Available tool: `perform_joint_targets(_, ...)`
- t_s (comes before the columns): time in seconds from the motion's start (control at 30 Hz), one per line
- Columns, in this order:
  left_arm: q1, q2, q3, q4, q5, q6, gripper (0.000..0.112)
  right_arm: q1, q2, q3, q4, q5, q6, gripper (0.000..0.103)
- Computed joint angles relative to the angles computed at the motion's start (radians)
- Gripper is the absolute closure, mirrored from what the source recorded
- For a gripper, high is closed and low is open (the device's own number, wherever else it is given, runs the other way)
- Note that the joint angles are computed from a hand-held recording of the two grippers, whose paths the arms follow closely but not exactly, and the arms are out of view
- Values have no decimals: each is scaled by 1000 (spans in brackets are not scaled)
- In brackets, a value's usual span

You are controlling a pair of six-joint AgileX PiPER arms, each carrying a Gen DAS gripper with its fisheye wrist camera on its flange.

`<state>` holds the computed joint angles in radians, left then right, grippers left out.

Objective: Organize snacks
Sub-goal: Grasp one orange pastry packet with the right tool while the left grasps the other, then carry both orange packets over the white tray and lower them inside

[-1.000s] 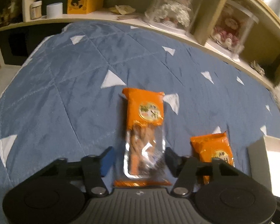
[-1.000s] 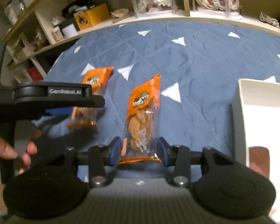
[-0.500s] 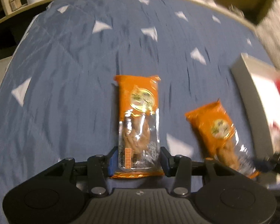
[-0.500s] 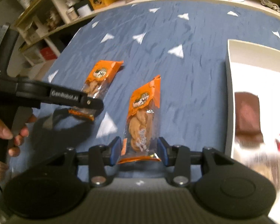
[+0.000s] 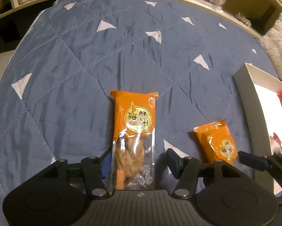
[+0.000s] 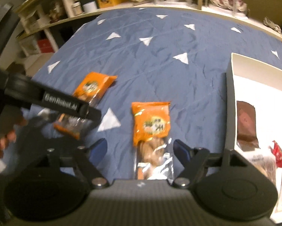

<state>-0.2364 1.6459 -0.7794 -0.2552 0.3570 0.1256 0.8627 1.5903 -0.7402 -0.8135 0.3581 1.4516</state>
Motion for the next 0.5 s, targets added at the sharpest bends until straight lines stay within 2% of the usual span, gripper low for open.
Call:
perform_joint_targets(0.13, -22, 15, -14, 54, -17, -54, 53, -72, 28, 8, 63, -74, -52, 35)
perform_joint_targets(0.2, -19, 22, -16, 40, -23, -40, 53, -90, 30, 17, 84, -75, -69, 38)
perform_joint_targets(0.27, -9, 22, -8, 39, -31, -35, 63, -107, 28, 27, 107, -93, -100, 50)
perform_joint_targets(0.3, -9, 22, -8, 73, -33, -76, 66, -118, 26, 34, 128, -109, -125, 51)
perform_joint_targets(0.37, 5, 12, -3, 39, -28, -53, 68, -122, 22, 35, 148, -111, -145, 58)
perform_joint_targets(0.5, 9, -19, 22, 27, -34, -78, 70, -127, 17, 39, 146, -121, -156, 61)
